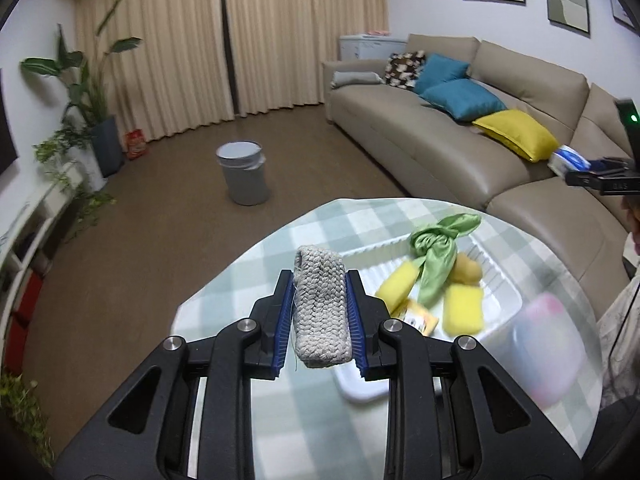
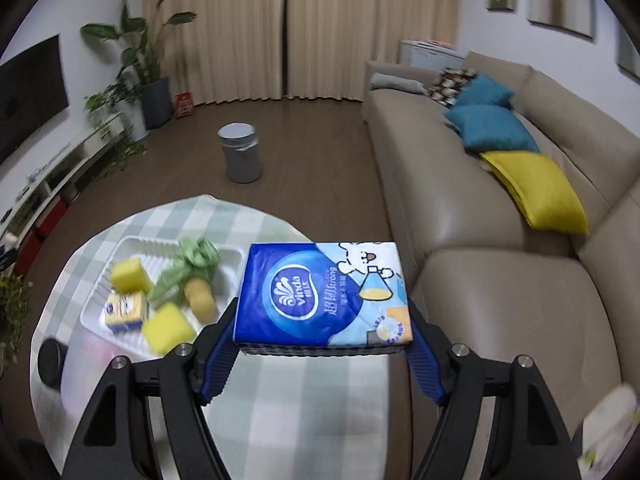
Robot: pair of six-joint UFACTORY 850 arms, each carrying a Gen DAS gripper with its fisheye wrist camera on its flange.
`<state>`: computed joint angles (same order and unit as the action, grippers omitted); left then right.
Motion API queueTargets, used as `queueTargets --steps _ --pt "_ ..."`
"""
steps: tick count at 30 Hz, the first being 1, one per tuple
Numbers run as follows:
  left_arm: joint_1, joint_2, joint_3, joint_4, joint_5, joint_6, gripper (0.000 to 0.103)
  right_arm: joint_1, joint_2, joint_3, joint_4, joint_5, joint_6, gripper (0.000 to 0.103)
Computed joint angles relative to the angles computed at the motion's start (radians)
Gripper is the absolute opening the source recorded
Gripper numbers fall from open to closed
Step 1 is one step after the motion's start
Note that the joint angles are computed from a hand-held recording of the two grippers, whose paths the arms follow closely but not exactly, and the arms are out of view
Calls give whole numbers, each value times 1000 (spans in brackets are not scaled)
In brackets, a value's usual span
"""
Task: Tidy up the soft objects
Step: 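Carry the scrubber and blue tissue pack to the white tray and release them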
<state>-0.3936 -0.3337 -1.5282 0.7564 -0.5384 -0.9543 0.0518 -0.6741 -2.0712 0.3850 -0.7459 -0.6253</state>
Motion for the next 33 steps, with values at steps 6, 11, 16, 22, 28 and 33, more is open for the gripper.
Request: queueTargets --steps 6,11,16,22,28,33 --pt "12 -145 -140 -152 2 174 24 95 -217 -324 -18 -164 -26 76" --pt "27 -225 -191 -258 -26 280 24 177 -315 -428 -61 -257 -133 76" --pt "48 -254 -189 -361 -15 360 24 226 -366 -454 -109 -314 -211 76" --pt "46 -283 -198 -419 -9 426 24 243 -379 -437 -150 -327 -243 76" --pt "42 -296 -204 -416 -7 419 24 256 -372 -406 -183 -316 -249 76" --pt "52 -295 -194 -454 11 430 29 261 -376 -405 -215 -319 -248 77"
